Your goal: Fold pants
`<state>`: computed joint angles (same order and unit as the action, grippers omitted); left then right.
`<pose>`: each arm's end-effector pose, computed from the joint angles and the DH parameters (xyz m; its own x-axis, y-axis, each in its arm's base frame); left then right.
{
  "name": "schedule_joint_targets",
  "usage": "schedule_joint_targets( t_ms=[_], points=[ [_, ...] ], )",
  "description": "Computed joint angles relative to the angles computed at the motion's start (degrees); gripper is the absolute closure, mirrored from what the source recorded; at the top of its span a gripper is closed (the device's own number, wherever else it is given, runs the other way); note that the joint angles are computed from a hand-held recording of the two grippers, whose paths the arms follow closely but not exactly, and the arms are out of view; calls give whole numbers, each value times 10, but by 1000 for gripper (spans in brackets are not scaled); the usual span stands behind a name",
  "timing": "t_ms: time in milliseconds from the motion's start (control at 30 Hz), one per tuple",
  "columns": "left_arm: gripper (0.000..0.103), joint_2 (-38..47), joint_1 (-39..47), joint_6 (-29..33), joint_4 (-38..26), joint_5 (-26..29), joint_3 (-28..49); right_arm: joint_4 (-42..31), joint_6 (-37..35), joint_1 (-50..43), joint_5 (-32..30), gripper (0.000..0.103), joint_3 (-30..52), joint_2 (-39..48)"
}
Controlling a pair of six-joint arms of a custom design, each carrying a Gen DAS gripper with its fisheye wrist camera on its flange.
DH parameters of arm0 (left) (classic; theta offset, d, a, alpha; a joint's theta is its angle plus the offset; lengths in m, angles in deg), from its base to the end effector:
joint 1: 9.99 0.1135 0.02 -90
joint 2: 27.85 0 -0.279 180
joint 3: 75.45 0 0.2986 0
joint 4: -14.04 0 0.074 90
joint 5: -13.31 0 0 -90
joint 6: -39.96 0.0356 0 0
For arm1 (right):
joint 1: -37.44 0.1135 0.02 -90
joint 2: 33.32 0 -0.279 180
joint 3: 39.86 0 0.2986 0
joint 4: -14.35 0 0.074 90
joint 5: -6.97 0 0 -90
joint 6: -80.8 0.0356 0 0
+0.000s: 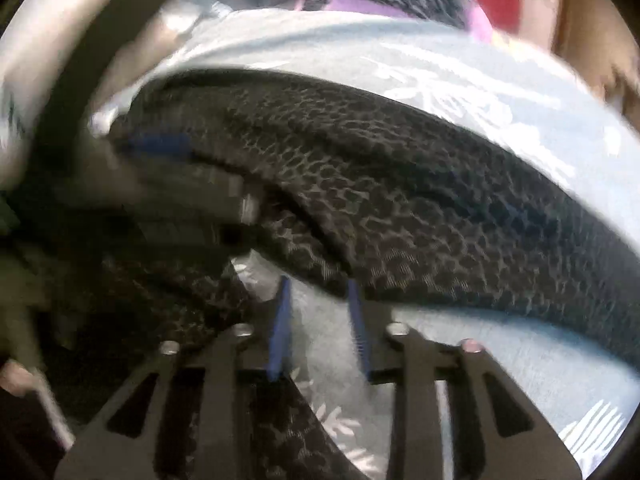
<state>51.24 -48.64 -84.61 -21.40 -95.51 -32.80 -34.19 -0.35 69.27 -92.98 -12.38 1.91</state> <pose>0.1953 -0.1415 0.1077 -0.9022 0.0338 -0.4301 0.0011 0.9971 0.0760 0.1229 0.0835 0.1435 -0.7908 -0.3125 -0.5263 -0.4851 0.8444 0.2274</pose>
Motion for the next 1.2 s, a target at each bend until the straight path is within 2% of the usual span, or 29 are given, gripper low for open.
schedule_joint_targets(
  t_ms=[33,100,233,367,500,600,700,833,967,1033,1133,1200],
  points=[
    [6,7,2,0,13,1,-6,-10,-7,-52,-35,60,5,-5],
    [7,-2,-10,0,30,-15,-19,-11,-22,-126,-75,60,19,6],
    [7,-4,-16,0,38,-21,-29,53,-31,-187,-94,60,61,93],
    [7,7,-9,7,48,-21,-23,148,-10,-178,-75,60,122,259],
    [7,0,-24,-6,58,-30,-40,187,-16,-162,-51,60,207,452],
    [7,-6,-28,-10,59,-34,-43,224,-20,-152,-24,60,235,505],
    [7,-5,-27,-7,62,-35,-44,221,-12,-154,-18,60,288,568],
    [7,-38,-6,4,57,-4,-55,205,-21,-152,-15,60,335,605],
    [7,-65,15,7,35,26,-48,215,-26,-168,-45,60,335,611],
    [7,-64,20,7,40,43,-35,217,-27,-167,-41,60,333,610],
    [7,-17,5,6,56,38,-2,219,-31,-156,-19,58,328,605],
    [7,44,-8,6,62,36,25,222,-34,-157,-19,57,336,613]
  ],
)
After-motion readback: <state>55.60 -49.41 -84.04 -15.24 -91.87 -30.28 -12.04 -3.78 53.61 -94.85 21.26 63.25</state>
